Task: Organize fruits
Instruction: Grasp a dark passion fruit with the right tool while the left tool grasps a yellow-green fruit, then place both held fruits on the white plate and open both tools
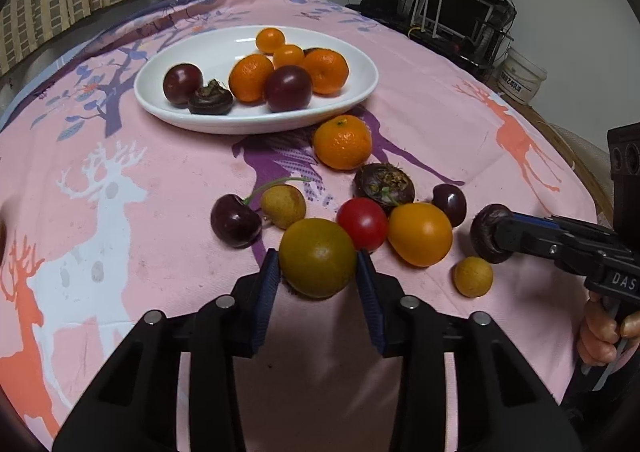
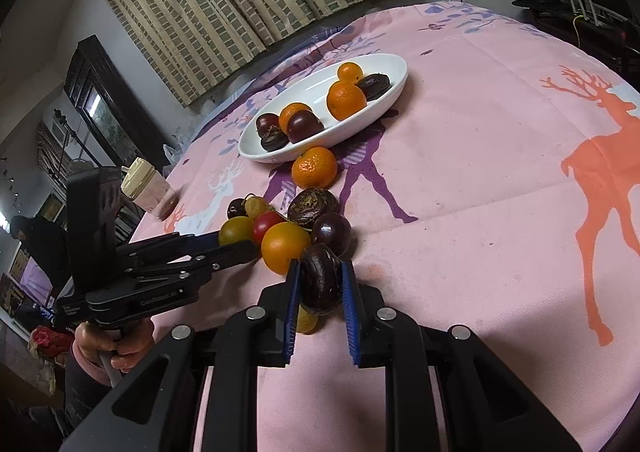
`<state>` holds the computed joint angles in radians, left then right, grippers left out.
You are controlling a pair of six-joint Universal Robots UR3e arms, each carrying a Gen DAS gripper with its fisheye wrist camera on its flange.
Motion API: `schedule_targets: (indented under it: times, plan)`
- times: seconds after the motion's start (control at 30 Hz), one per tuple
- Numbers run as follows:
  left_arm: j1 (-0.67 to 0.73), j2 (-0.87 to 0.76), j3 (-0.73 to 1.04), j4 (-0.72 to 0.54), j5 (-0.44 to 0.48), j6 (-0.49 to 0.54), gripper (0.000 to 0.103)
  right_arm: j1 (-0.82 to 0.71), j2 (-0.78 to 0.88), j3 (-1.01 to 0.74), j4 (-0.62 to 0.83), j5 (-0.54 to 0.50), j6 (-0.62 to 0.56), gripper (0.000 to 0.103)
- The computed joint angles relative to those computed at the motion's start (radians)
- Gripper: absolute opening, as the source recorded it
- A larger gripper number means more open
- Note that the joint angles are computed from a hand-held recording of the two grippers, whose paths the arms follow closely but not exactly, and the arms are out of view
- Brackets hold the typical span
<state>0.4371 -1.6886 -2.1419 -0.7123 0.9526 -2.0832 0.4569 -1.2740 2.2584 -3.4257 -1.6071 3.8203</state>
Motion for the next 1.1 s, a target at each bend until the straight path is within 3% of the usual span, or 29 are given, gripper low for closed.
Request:
schedule_targets:
  times: [0.27,0.43,0.5,0.63,0.73,0.83,0.97,1.0,1.07,1.1]
  plan:
    - [0.040,0.020,0.002,-0.058,-0.039,0.008,0.037,-0.010,0.000,0.026,-0.051,0.019,-0.008,0.020]
    - [0.088,0.039,0.111,-0.260,-0.148,0.040,0.037,-0.036,-0.005,0.003,-0.056,0.064,-0.031,0.020]
    - [0.067,0.007,0.177,-0.247,-0.174,-0.020,0.037,-0.052,-0.011,-0.043,-0.018,0.074,-0.054,0.020]
    - [-0.042,-0.145,0.358,-0.039,-0.154,-0.308,0.037,-0.129,0.032,-0.249,0.116,0.120,-0.122,0.020]
    - [-0.138,-0.301,0.553,0.100,-0.079,-0.523,0.037,-0.171,0.153,-0.514,0.263,0.097,-0.161,0.020]
    - [-0.207,-0.459,0.784,0.062,-0.013,-0.607,0.037,-0.208,0.286,-0.761,0.409,0.111,-0.198,0.020]
    - [-0.240,-0.582,0.957,-0.006,0.043,-0.631,0.038,-0.216,0.423,-0.978,0.520,0.079,-0.246,0.027]
    - [-0.243,-0.591,0.963,-0.002,0.057,-0.638,0.041,-0.221,0.437,-0.991,0.521,0.092,-0.249,0.048]
    - [-0.239,-0.588,0.960,-0.008,0.060,-0.657,0.079,-0.229,0.428,-0.950,0.473,0.117,-0.246,0.058]
    - [-0.228,-0.568,0.921,0.029,0.049,-0.684,0.083,-0.232,0.407,-0.902,0.421,0.128,-0.243,0.060]
